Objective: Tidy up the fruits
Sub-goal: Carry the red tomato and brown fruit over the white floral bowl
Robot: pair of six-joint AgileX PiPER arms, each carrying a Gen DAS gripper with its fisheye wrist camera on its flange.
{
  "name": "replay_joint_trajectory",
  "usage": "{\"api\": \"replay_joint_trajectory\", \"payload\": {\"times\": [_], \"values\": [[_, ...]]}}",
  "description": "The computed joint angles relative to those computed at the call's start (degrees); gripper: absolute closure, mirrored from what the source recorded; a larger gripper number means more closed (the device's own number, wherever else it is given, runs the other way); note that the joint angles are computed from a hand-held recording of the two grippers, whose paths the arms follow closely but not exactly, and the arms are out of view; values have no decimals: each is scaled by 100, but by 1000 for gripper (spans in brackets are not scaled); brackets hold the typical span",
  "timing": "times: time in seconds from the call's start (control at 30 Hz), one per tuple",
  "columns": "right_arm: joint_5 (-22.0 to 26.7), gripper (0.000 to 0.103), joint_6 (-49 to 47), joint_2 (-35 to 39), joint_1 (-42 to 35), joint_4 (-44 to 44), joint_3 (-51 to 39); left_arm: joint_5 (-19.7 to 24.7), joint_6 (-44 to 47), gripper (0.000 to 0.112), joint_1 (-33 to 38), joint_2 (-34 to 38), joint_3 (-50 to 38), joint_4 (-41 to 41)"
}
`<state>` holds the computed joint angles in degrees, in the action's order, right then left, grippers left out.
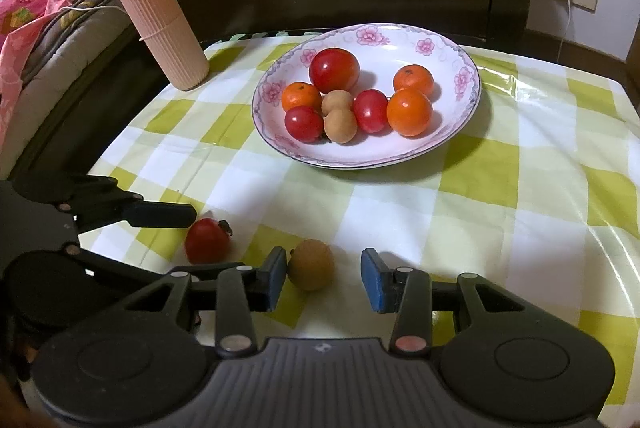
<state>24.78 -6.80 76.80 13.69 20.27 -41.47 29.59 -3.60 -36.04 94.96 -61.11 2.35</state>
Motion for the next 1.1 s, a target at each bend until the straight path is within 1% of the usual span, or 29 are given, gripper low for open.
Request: {"api": "replay_joint_trajectory", "payload": {"times": [0.1, 0.27, 0.33, 0.37, 0.47, 0.53, 0.63, 0.73, 0.87, 1.1], "values": [[-12, 64, 18, 70, 46, -19, -38, 14, 9, 46, 10, 7, 9, -8], [73, 64, 131, 143, 50, -86, -111, 82, 84, 54, 31, 61, -51, -141], [71, 67, 144, 127, 39, -89, -102, 85, 197, 56, 70, 65, -64, -273], [73, 72, 133, 125, 35, -84, -101, 76, 244, 58, 94, 68, -64, -348], [67, 77, -24, 121, 17, 67, -80, 59, 246, 63, 127, 118, -110, -408], [94, 77, -13, 125, 26, 30, -101, 46, 129, 65, 107, 155, -141, -322], [101, 77, -23, 119, 0, 50, -99, 85, 59, 74, 84, 139, -153, -271], [91, 77, 99, 85, -14, -52, -78, 148, -6, 74, 46, 111, -157, -135], [65, 77, 146, 88, -20, -82, -78, 101, -31, 73, 51, 109, -125, -132], [32, 77, 313, 73, 51, -236, -66, 37, -159, 75, -16, 59, -77, -12]]}}
